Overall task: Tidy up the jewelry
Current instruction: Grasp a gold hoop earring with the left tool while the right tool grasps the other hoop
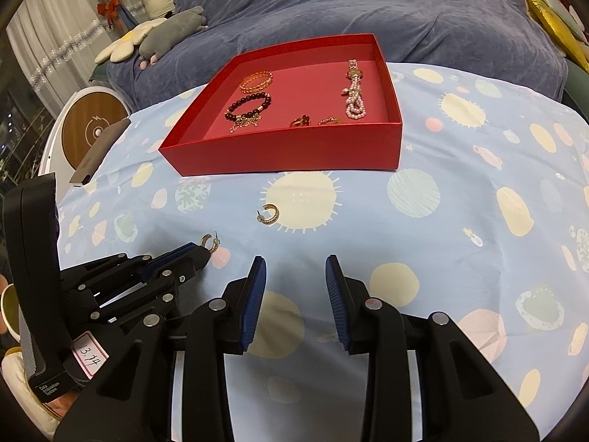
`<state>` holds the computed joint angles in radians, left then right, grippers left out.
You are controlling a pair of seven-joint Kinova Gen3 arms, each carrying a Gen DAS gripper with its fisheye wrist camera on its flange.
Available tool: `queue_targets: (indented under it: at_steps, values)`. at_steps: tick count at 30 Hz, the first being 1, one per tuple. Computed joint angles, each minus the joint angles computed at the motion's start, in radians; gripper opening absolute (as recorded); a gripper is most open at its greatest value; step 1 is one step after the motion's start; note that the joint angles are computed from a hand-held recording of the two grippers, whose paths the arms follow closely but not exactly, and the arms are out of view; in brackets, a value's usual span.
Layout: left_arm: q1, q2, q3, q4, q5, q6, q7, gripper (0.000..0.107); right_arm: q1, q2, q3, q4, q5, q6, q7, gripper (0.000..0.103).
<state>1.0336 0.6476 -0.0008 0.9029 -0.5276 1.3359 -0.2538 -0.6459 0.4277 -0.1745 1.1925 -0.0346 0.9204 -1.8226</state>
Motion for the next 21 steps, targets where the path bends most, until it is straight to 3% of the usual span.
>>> queue_targets:
  at_steps: [6, 19, 21]
  values:
    - [0.001, -0.012, -0.002, 0.026, -0.007, -0.018, 0.027, 0.024, 0.0, 0.005, 0.002, -0.001, 0.0, 0.007, -0.004, 0.033]
    - [0.015, 0.069, -0.026, -0.101, -0.03, 0.048, -0.048, 0.027, 0.013, 0.001, -0.002, 0.013, -0.017, -0.004, 0.002, 0.033]
    - [0.019, 0.079, -0.033, -0.115, -0.032, 0.056, -0.06, 0.019, 0.012, 0.002, -0.002, 0.01, -0.017, -0.001, 0.002, 0.032]
